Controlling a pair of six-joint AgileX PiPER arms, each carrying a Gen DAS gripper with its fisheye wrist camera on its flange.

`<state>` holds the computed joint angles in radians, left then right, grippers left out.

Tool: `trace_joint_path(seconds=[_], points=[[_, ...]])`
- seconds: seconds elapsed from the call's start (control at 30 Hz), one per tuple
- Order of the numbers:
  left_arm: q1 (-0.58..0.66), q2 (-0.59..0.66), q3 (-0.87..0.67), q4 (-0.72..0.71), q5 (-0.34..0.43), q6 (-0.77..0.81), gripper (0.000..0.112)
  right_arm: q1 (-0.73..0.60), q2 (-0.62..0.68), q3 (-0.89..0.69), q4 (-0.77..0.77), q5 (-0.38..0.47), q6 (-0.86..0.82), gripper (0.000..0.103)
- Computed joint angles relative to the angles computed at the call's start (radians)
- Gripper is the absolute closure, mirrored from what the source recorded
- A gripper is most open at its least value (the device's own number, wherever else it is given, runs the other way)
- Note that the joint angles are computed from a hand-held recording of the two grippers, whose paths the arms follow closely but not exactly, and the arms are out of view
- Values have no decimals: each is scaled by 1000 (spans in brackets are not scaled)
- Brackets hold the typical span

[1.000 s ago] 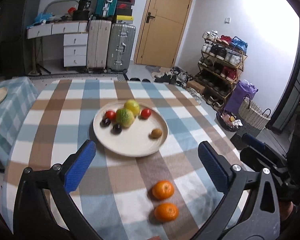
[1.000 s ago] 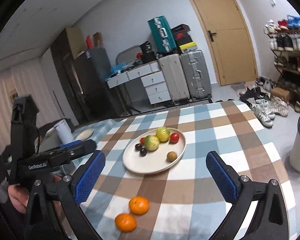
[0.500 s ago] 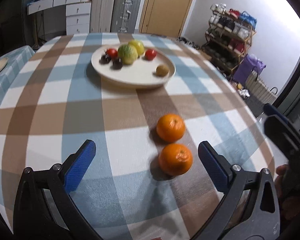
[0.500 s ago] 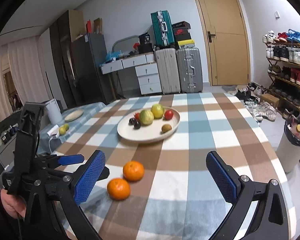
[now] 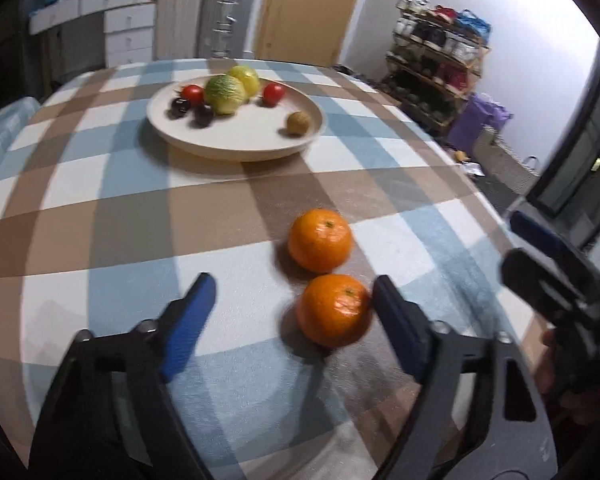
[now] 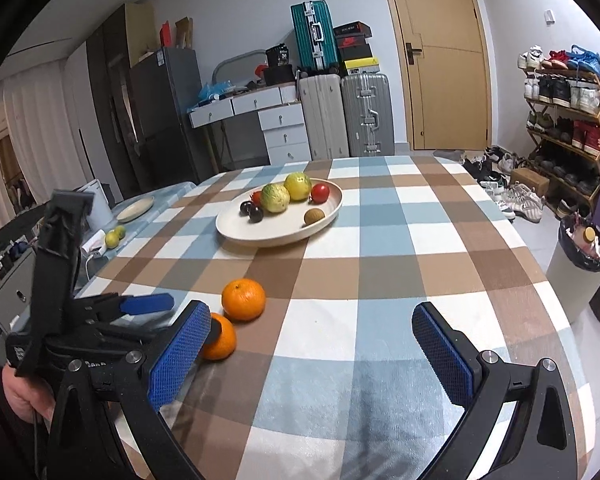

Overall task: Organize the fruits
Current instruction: 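Grasp an orange with the left gripper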

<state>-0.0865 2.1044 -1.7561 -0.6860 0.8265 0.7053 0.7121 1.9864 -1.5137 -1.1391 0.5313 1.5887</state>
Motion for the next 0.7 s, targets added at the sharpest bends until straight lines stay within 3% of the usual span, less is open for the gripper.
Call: trace_joint_path(seconds=[0.13,0.3,0.57,0.7], points=[[22,25,-44,-86,115,75,79,-5,17,-25,48,-2,-51,0],[20,13,-23,-99,113,113,80,-11,45,-73,115,-4,-128,0],[75,50,-61,-167,204,120,81,-23,84,-131,189,-2,-193,0],[111,85,-111,-209,260,105,92,-31,105,-174,234,2,-248,0]])
